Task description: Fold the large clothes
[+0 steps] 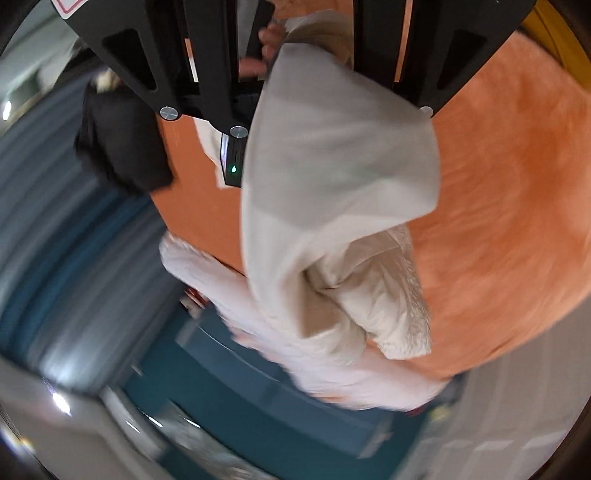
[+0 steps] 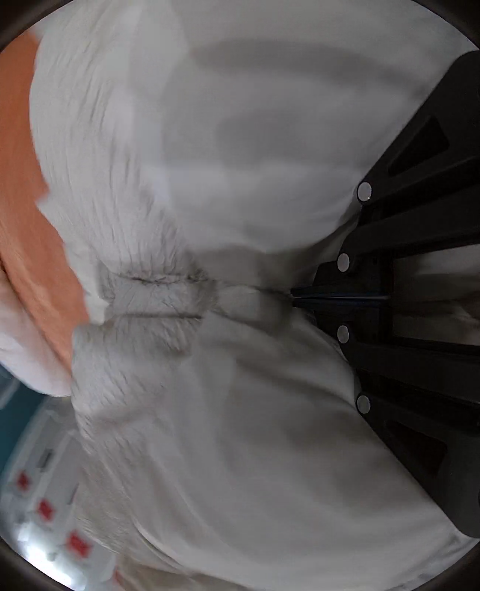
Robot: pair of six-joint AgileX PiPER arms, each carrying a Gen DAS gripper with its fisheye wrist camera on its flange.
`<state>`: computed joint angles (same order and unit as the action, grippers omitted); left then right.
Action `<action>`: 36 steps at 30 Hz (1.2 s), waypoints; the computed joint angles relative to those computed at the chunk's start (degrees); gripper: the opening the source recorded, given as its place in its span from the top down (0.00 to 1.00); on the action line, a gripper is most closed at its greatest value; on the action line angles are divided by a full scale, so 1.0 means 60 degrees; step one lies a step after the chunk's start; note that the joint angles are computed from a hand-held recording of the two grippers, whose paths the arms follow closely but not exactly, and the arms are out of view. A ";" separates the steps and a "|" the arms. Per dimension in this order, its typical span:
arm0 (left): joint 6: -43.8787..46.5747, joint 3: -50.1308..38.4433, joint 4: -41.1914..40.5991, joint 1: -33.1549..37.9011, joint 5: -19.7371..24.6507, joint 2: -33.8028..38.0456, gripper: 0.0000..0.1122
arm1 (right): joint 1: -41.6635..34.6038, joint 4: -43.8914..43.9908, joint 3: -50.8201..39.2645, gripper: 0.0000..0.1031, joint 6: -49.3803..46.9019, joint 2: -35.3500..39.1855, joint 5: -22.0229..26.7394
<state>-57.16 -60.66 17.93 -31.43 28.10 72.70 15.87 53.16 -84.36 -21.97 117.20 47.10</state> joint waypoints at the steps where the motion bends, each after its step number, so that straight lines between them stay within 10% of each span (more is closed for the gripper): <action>1: 0.0039 -0.0517 0.0201 -0.0253 0.0176 0.0467 0.88 | -0.0436 0.0869 0.0955 0.98 -0.0955 -0.0629 0.0043; 5: 0.0372 -0.2239 0.0632 -0.1258 0.1064 0.1944 0.88 | -0.2178 0.2875 0.3814 0.97 -0.3705 -0.2260 0.1242; 14: 0.1733 -0.5416 0.0439 -0.3135 0.2930 0.5100 0.89 | -0.3115 0.4810 0.6214 1.00 -0.6306 -0.1053 0.2968; 29: 0.2373 -0.8048 0.1797 -0.4304 0.4030 0.8648 0.88 | -0.9349 0.0554 0.4716 0.95 -0.5020 -0.4604 0.3581; 36: 0.2006 -0.7788 0.2775 -0.4567 0.3915 0.8903 0.88 | -0.8255 0.0500 0.1664 0.48 -0.4354 -0.3994 0.3153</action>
